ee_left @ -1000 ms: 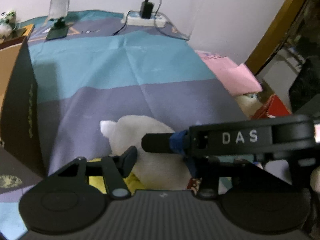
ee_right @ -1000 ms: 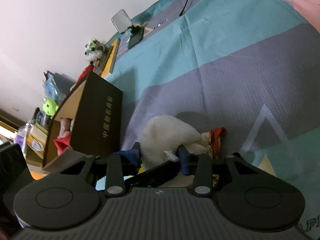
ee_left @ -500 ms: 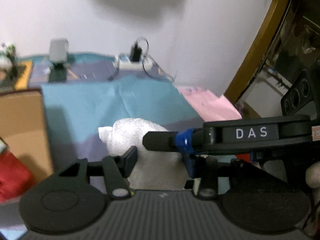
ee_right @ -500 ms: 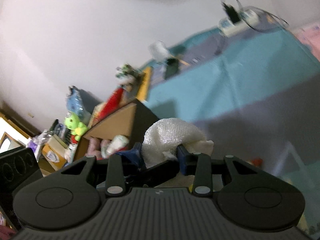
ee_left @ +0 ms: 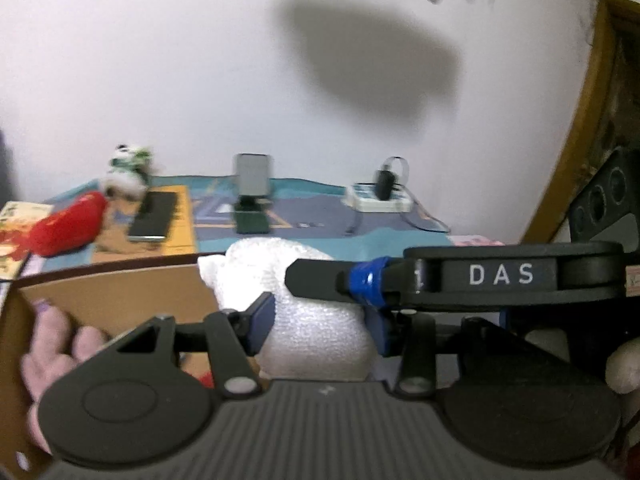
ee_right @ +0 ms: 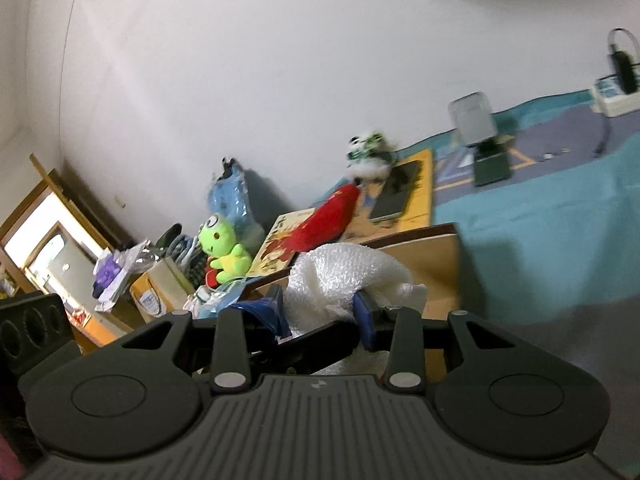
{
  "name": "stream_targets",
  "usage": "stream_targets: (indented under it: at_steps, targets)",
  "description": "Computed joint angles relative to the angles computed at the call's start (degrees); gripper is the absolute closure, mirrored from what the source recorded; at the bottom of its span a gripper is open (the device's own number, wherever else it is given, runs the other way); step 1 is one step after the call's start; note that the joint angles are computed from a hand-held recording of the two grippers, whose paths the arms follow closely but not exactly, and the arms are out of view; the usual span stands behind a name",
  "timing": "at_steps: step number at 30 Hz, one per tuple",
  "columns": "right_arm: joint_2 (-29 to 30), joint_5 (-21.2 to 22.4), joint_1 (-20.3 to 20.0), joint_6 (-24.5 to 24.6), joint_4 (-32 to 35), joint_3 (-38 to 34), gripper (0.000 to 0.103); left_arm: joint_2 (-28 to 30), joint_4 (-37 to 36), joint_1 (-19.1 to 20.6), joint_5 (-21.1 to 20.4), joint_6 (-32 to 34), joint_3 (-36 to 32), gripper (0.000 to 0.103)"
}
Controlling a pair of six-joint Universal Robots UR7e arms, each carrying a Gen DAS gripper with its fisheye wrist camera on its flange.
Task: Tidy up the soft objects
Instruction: 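Lift the white fluffy item with the right tool and release it in the box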
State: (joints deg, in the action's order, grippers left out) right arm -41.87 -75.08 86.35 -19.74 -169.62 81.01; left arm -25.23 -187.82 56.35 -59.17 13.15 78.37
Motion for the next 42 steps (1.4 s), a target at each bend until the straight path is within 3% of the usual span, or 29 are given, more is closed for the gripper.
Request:
stream_targets:
  at_steps: [6,13,19,24,34,42]
  targets:
    - [7.3,-2.2,2.5,-3.0,0.6,-7.5,0.081,-0.4,3.0,4.0,0.2,-1.1,-2.7,0.058]
    - [12.9,-11.4,4.5,-8.6,-2.3,-12.7,0.081,-0.1,10.4,7.4,4.4,-6.5,-6.1,0.057]
    - [12.2,-14.3,5.0,-8.1,-3.3,-11.1,0.081,-0.9,13.4,7.4,7.1,-8.9,-5.5,0.055]
    - [10.4,-15.9,5.2,-6.4,-5.2,-8.4,0.081,-0.5,16.6,5.9,12.8,-10.1,-5.8,0.053]
    - [5.5,-14.3,4.3,-5.5,-9.4,-0.9,0.080,0.5,15.3,1.0,23.5,-9.7,-3.8,0.046]
    - [-0.1,-12.3,2.8,-8.2,-8.6,5.4,0.079,0.6,17.7,-2.6,28.8,-16.0,-1.1,0.044]
